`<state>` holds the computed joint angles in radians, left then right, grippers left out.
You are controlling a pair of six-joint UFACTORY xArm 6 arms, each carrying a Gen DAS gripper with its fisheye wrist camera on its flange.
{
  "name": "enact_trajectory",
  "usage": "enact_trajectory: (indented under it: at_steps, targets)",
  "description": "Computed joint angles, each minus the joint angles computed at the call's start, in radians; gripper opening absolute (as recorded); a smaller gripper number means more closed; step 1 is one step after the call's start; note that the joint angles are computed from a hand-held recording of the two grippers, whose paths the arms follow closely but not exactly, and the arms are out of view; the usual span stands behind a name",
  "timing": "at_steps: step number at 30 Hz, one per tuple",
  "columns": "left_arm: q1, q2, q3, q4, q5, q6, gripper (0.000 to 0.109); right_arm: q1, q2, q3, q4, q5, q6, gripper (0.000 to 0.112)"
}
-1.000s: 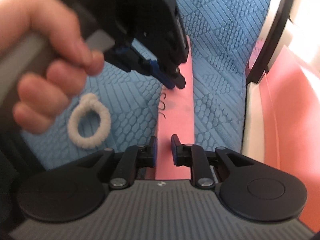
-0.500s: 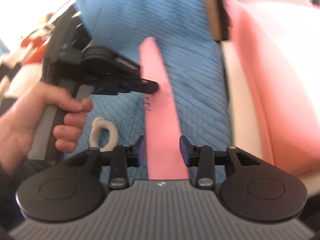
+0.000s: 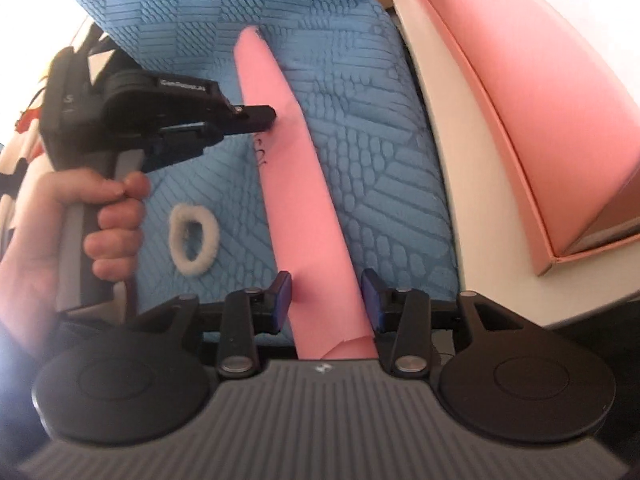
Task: Organize objects
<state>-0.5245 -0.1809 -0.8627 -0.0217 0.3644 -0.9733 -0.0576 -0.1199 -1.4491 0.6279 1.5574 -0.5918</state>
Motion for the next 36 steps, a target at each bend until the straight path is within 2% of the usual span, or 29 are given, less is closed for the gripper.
enact_trajectory:
  at_steps: [3,6,10,12,14,19,25,32,36]
  targets:
    - [0.002,0.002,0.001,-0.032,-0.004,0.030,0.009,-0.025,0.050,-0.057,0.062,0.111,0.042,0.041]
    - [0.005,0.001,0.009,-0.056,-0.020,0.044,0.009,-0.045,0.063,-0.070,0.134,0.167,0.076,0.041]
    - [0.004,0.005,0.005,-0.039,-0.019,0.037,0.009,-0.078,0.123,-0.088,0.275,0.290,0.159,0.041]
    - [0.005,0.003,0.012,-0.058,-0.031,0.046,0.009,-0.071,0.133,-0.079,0.301,0.311,0.197,0.041]
    - [0.006,0.003,0.015,-0.067,-0.037,0.049,0.009,-0.064,0.116,-0.066,0.289,0.285,0.196,0.040]
    - [0.007,0.004,0.015,-0.077,-0.043,0.053,0.009,-0.076,0.116,-0.096,0.354,0.221,0.195,0.037]
    - [0.006,0.004,0.020,-0.079,-0.057,0.049,0.009,-0.065,0.162,-0.218,0.376,0.161,0.160,0.038]
    - [0.006,-0.005,0.034,-0.081,-0.072,0.036,0.009,-0.013,0.266,-0.362,0.387,0.133,0.224,0.038]
    - [0.006,0.000,0.013,-0.009,-0.040,0.015,0.008,0.026,0.334,-0.473,0.363,0.117,0.278,0.038]
